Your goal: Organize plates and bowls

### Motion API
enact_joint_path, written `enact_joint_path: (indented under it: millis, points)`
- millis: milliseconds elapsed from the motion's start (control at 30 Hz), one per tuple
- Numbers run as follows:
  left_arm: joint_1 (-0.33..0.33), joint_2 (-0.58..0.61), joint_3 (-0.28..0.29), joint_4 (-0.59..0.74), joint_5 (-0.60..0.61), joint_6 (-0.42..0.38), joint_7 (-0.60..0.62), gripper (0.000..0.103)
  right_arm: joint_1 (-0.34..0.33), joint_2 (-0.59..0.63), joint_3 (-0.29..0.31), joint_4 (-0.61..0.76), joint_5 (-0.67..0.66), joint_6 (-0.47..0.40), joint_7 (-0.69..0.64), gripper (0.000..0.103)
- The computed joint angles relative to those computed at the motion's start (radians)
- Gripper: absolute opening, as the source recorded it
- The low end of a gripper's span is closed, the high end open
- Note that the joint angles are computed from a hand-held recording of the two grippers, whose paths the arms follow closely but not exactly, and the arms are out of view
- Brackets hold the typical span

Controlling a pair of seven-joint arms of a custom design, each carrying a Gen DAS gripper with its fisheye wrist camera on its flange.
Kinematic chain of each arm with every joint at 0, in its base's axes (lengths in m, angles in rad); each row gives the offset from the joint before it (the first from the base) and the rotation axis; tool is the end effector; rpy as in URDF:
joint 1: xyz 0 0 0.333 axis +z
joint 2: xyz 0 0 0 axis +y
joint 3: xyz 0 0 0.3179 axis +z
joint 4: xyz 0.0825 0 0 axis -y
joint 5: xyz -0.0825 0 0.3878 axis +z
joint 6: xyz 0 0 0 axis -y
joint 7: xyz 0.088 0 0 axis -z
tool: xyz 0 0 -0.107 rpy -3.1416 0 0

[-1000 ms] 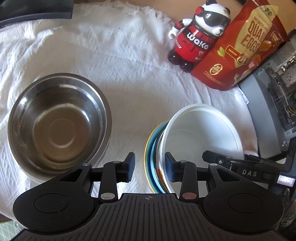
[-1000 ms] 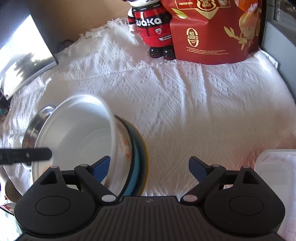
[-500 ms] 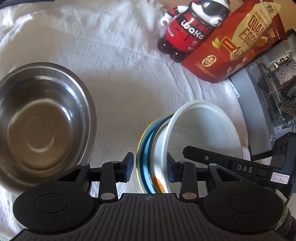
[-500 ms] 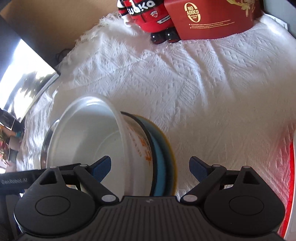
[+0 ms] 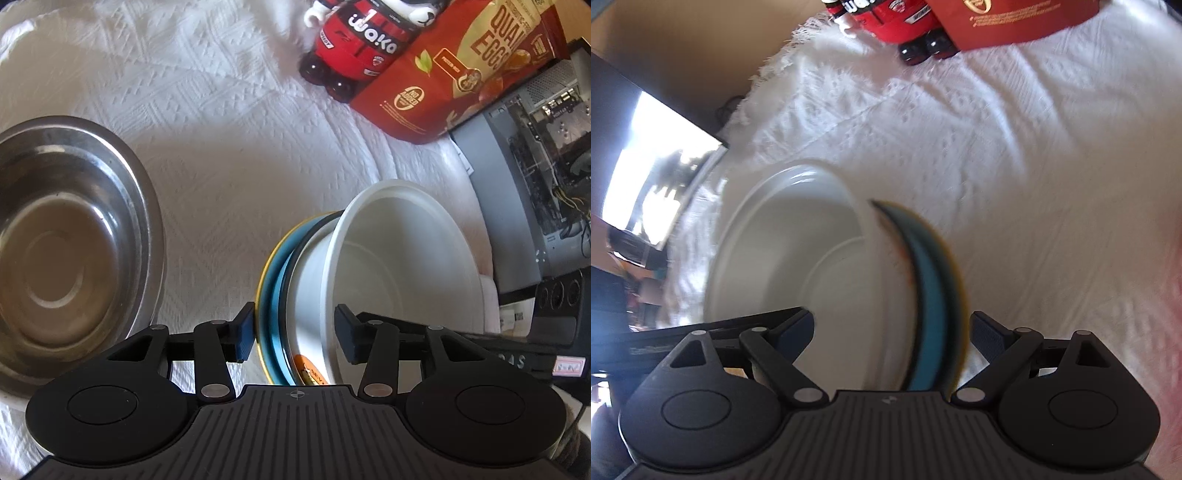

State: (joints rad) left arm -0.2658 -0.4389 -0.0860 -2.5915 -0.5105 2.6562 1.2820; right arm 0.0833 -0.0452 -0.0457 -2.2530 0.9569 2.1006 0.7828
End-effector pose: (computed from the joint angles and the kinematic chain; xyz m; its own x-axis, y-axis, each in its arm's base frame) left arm 0.4134 -0.1383 0.4572 0.2149 -0.8534 0.4749 -0.8829 -0.3776 -0.2790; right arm 0.5151 0.0584 0.3905 0.2977 -0.6870 -0.6628 -0.9510 -0.1524 -0.2691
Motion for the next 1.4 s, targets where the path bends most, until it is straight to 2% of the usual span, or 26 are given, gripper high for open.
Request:
enact_joint_path:
  millis: [100, 233, 400, 533, 700, 900, 1033, 1200, 1367, 1400]
  points:
    - [-0.016, -0.008, 0.022, -0.009, -0.041, -0.001, 0.019, 0.048, -0.001, -0.009, -0.002, -0.011, 0.023, -0.011, -0.007, 0.092]
    - [-0.002, -0.021, 0.023, -0.006, -0.044, -0.039, 0.017, 0.042, 0.003, -0.012, 0.001, -0.016, 0.017, 0.021, 0.006, 0.092]
    - [0.018, -0.035, 0.001, -0.001, -0.008, -0.058, -0.013, 0.042, 0.031, -0.056, 0.021, -0.052, -0.058, 0.186, 0.013, 0.092]
    - [0.015, -0.032, 0.005, 0.005, -0.005, -0.064, -0.014, 0.044, 0.048, -0.065, 0.014, -0.052, -0.097, 0.239, 0.009, 0.092]
    - [0.022, -0.028, 0.008, 0.016, 0.0, -0.077, -0.011, 0.044, 0.057, -0.064, 0.008, -0.044, -0.132, 0.249, 0.012, 0.092]
    - [0.068, -0.035, -0.032, 0.033, 0.106, -0.085, -0.078, 0.044, 0.072, -0.105, 0.006, -0.071, -0.161, 0.319, -0.007, 0.092]
    - [0.082, -0.01, -0.044, 0.061, 0.174, -0.12, -0.11, 0.044, 0.081, -0.107, -0.001, -0.07, -0.178, 0.306, -0.008, 0.092]
    - [0.061, 0.006, -0.026, 0.071, 0.162, -0.124, -0.082, 0.044, 0.081, -0.096, -0.002, -0.07, -0.194, 0.26, 0.004, 0.092]
    - [0.048, 0.024, -0.023, 0.083, 0.141, -0.128, -0.057, 0.045, 0.085, -0.1, 0.025, -0.105, -0.314, 0.359, 0.076, 0.092]
    - [0.047, 0.028, -0.025, 0.085, 0.138, -0.128, -0.055, 0.045, 0.087, -0.098, 0.021, -0.104, -0.318, 0.358, 0.078, 0.092]
